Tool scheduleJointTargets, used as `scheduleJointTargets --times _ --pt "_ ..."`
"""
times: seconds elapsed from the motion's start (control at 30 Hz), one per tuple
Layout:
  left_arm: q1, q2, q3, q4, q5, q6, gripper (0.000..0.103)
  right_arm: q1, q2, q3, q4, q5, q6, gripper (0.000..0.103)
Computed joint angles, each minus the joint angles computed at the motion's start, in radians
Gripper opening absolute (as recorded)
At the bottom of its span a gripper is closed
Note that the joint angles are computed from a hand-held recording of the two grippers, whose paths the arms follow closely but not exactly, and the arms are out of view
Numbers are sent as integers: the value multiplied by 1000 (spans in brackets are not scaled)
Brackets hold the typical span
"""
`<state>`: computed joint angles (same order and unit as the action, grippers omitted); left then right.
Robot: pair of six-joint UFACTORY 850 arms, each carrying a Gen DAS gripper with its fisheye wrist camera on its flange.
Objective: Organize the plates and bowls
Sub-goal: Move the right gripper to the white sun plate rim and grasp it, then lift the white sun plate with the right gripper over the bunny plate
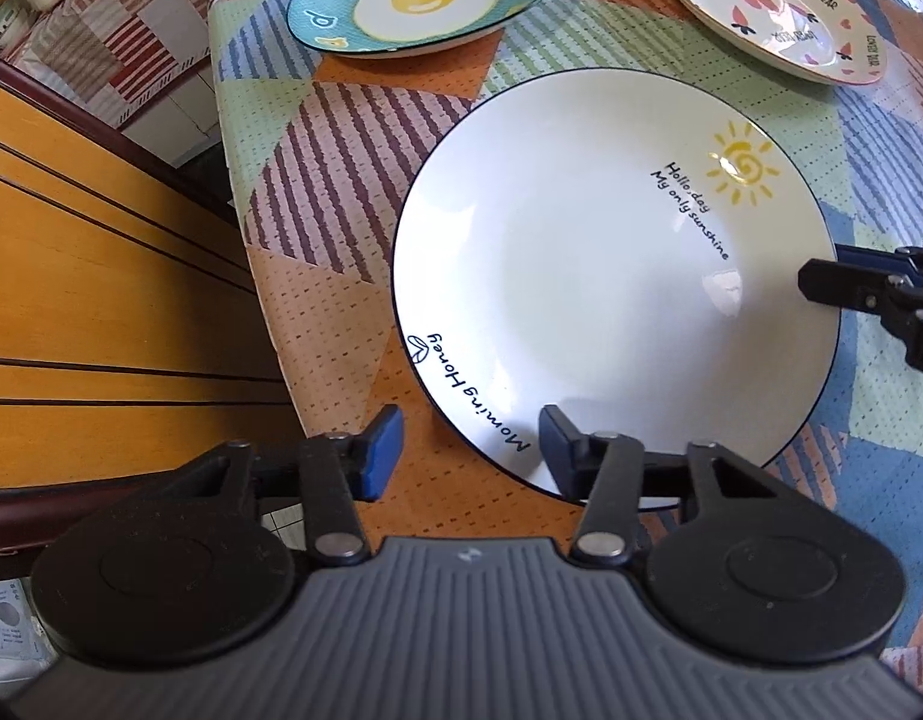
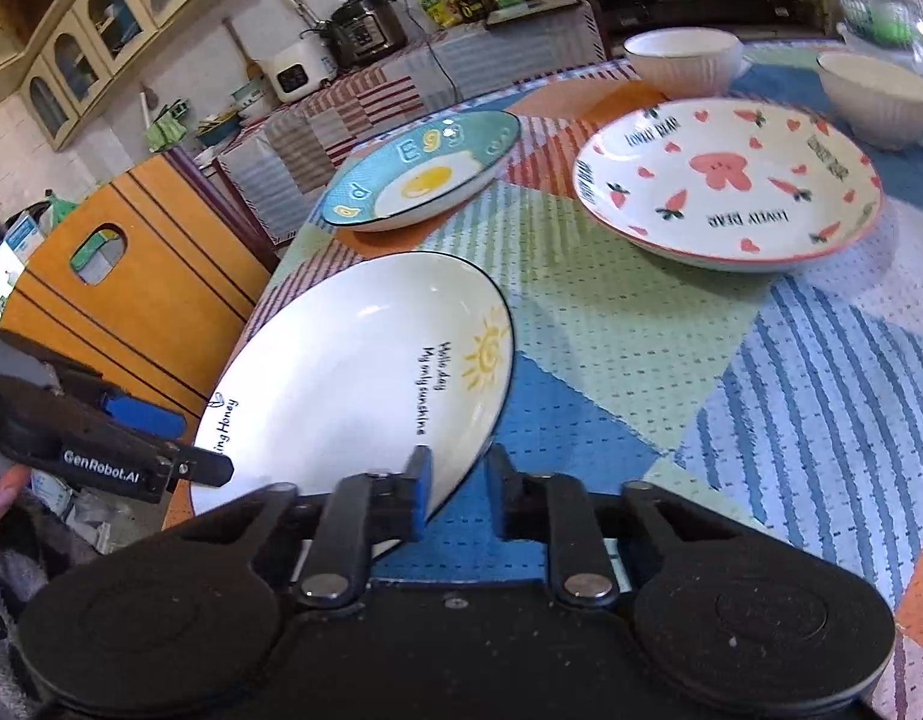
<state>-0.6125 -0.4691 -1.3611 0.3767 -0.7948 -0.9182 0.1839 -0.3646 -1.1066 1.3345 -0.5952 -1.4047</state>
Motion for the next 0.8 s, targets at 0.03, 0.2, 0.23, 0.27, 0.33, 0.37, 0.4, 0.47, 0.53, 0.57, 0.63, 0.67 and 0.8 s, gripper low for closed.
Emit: scheduleJointTargets --times 0.03,0.2,0.23,0.27,0.33,0.37,0.4,0.47,0.53,0.57,0.63,0.67,0.8 --pt "0 0 2 4 6 -3 44 -6 -6 -5 -3 -17 11 19" --pt "6 -3 5 16 15 -30 41 -7 -17 -16 -19 -31 46 19" --pt "10 -3 8 12 20 -35 41 -7 -21 -20 -27 -35 59 20" --pt "14 -2 10 8 25 -41 41 -8 -28 -27 -37 -44 77 20" --pt "18 -1 14 13 32 -61 41 -8 -40 -37 -49 -52 107 21" --pt "19 0 16 20 32 -72 41 -6 -44 -41 -55 -49 118 22" --pt "19 1 18 29 32 -84 41 -4 -48 -43 -55 -48 121 22" --pt "23 5 26 35 40 -104 41 2 -51 -43 -50 -41 110 22" --pt "28 11 34 33 48 -126 43 7 -51 -41 -42 -33 95 18" --pt "33 15 39 32 52 -137 46 11 -49 -40 -39 -22 89 18" --pt "37 21 47 41 49 -163 53 11 -48 -38 -35 -20 82 18" --pt "38 22 50 46 44 -173 59 8 -50 -39 -33 -25 79 18" --pt "51 23 58 18 64 -171 63 4 -51 -39 -30 -34 77 18"
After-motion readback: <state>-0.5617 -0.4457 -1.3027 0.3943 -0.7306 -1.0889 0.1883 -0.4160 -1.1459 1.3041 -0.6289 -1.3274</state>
